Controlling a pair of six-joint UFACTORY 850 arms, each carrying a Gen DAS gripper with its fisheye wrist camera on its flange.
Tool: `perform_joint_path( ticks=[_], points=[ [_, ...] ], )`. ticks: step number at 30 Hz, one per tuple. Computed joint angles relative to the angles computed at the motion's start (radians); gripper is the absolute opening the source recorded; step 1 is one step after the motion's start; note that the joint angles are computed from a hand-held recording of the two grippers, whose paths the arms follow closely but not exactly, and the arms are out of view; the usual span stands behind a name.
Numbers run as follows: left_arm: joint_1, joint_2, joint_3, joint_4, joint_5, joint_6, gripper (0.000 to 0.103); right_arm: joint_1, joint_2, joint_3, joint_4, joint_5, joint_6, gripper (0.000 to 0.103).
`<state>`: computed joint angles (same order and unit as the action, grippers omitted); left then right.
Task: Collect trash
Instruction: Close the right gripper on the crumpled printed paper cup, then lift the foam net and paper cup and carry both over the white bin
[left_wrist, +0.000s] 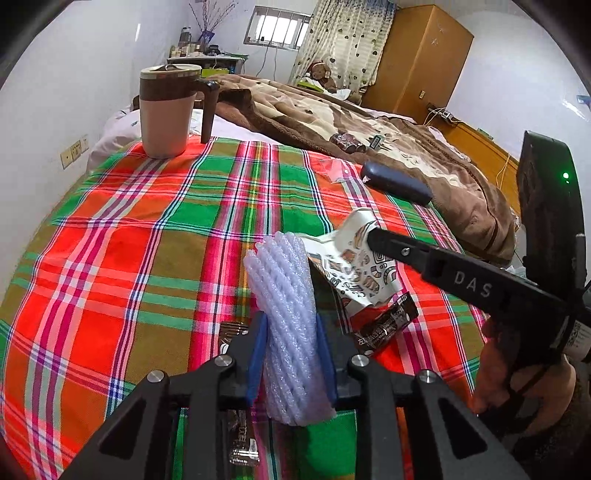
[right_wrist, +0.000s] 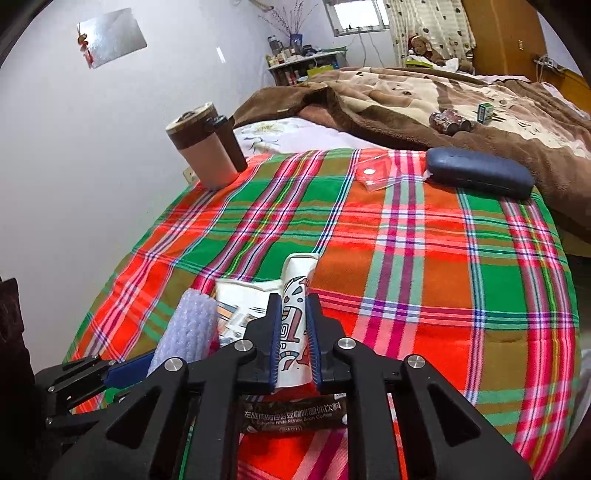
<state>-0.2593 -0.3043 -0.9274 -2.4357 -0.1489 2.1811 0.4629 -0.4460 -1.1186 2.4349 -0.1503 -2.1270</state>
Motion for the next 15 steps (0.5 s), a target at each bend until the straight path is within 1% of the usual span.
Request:
perform_joint_path(
  ticks=[3,5,9,15],
  points=[
    [-0.004,0.011,0.009,-0.045,-0.001,0.043,0.027,0.0,0.01,0.009,0.07,0.008,-0.069,0.01],
    [-0.008,0.019,0.015,-0.086,-0.001,0.081,0.027,-0.002,0.016,0.017,0.082,0.007,-0.076,0.01],
    [-0.012,0.034,0.023,-0.099,0.0,0.095,0.027,-0.011,0.038,0.043,0.149,-0.013,-0.129,0.01],
    [-0.031,0.064,0.04,-0.186,0.003,0.18,0.027,-0.023,0.076,0.084,0.228,-0.038,-0.193,0.01]
  ],
)
